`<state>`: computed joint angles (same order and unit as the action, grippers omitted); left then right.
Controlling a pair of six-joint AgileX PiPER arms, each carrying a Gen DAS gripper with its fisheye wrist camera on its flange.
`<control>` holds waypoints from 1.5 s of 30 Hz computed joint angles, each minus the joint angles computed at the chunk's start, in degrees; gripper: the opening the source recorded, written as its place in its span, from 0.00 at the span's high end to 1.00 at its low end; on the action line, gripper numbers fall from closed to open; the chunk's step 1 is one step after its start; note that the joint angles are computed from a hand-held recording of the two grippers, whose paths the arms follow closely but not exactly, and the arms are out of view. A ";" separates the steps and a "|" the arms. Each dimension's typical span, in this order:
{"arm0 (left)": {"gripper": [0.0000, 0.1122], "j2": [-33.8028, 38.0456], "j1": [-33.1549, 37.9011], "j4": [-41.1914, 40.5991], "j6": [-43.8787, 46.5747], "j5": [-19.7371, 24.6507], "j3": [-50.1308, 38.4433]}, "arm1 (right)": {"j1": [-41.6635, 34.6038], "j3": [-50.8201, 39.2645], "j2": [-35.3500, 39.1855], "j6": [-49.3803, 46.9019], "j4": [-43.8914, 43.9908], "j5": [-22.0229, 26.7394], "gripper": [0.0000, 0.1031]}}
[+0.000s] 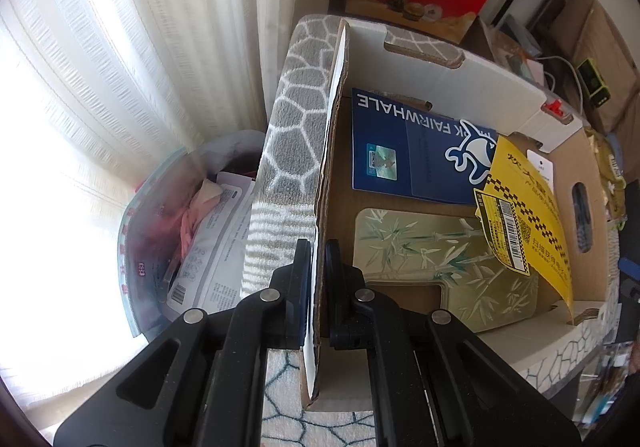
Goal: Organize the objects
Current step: 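Release the yellow envelope in the box and move the right tool to the mask pack, then grasp the white-and-blue mask pack with the right tool and lift it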
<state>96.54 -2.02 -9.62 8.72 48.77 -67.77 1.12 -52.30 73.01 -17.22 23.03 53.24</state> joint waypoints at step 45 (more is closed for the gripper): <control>0.93 -0.03 0.72 -0.01 0.40 0.37 -0.20 | -16.55 32.41 -4.70 -19.68 64.46 -8.50 0.84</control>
<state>96.51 -1.30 -9.63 9.13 49.14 -67.97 -15.43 -19.88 68.32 -36.91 87.49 44.74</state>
